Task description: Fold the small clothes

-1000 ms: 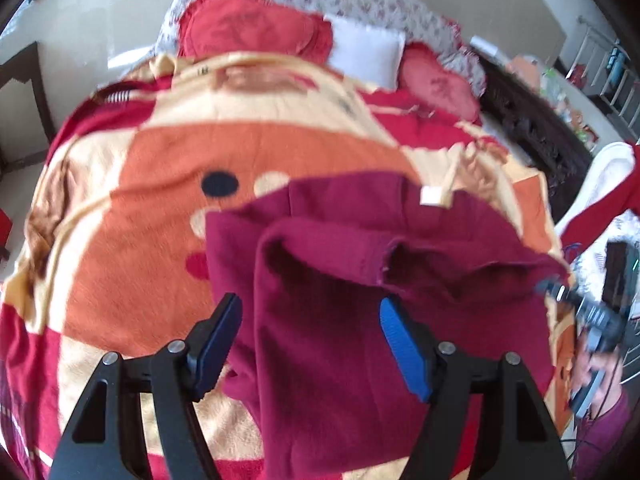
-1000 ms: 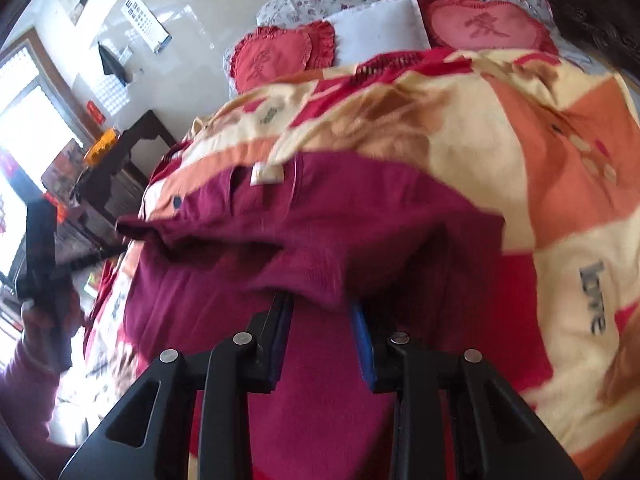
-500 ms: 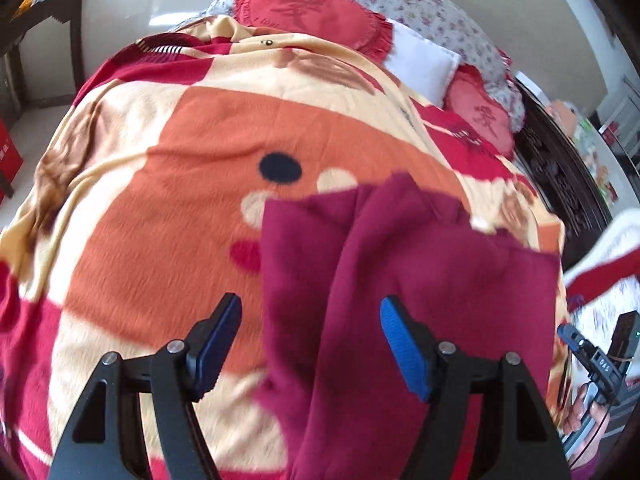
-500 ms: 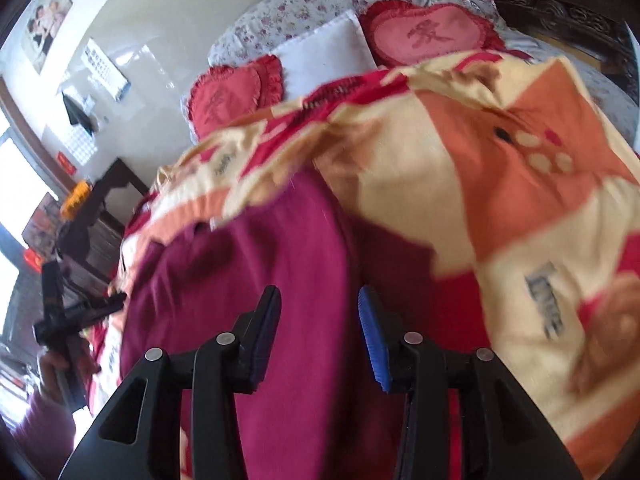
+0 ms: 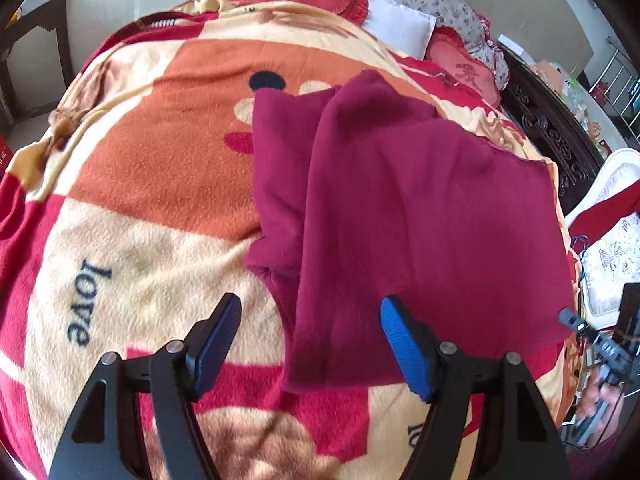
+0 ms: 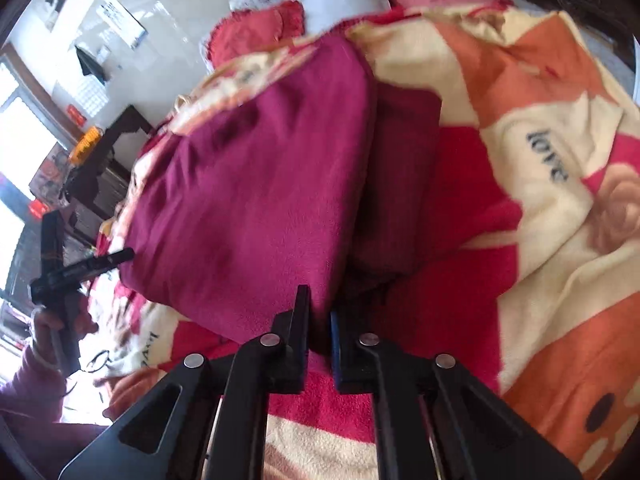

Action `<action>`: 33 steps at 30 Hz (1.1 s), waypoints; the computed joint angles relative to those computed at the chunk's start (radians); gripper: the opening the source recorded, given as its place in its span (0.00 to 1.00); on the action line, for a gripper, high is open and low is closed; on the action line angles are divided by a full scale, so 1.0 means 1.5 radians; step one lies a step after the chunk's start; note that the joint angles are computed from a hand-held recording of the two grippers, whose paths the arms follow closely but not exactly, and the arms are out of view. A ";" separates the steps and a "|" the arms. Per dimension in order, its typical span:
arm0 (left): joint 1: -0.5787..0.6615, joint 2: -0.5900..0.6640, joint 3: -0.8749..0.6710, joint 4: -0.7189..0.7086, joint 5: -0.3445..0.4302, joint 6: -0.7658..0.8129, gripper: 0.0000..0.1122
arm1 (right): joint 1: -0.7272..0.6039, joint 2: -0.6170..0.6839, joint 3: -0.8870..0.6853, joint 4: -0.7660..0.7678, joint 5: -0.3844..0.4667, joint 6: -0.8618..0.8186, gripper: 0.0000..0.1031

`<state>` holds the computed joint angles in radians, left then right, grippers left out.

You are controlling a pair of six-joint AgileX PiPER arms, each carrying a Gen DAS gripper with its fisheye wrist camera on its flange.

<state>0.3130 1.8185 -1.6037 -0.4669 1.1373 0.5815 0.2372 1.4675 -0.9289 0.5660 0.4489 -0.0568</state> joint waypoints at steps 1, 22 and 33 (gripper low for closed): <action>-0.001 -0.007 0.013 0.005 -0.009 0.003 0.68 | -0.009 -0.013 0.006 -0.014 0.003 0.019 0.00; -0.162 0.238 -0.375 0.214 -0.049 -0.287 0.68 | 0.000 0.302 -0.427 -0.301 0.023 0.266 0.10; -0.146 0.266 -0.424 0.206 -0.012 -0.293 0.74 | -0.018 0.319 -0.466 -0.297 0.045 0.295 0.09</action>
<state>0.0935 2.2176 -2.2400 -0.1580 1.1199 0.1428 0.2100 1.9459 -1.6283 0.1209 0.5159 0.3856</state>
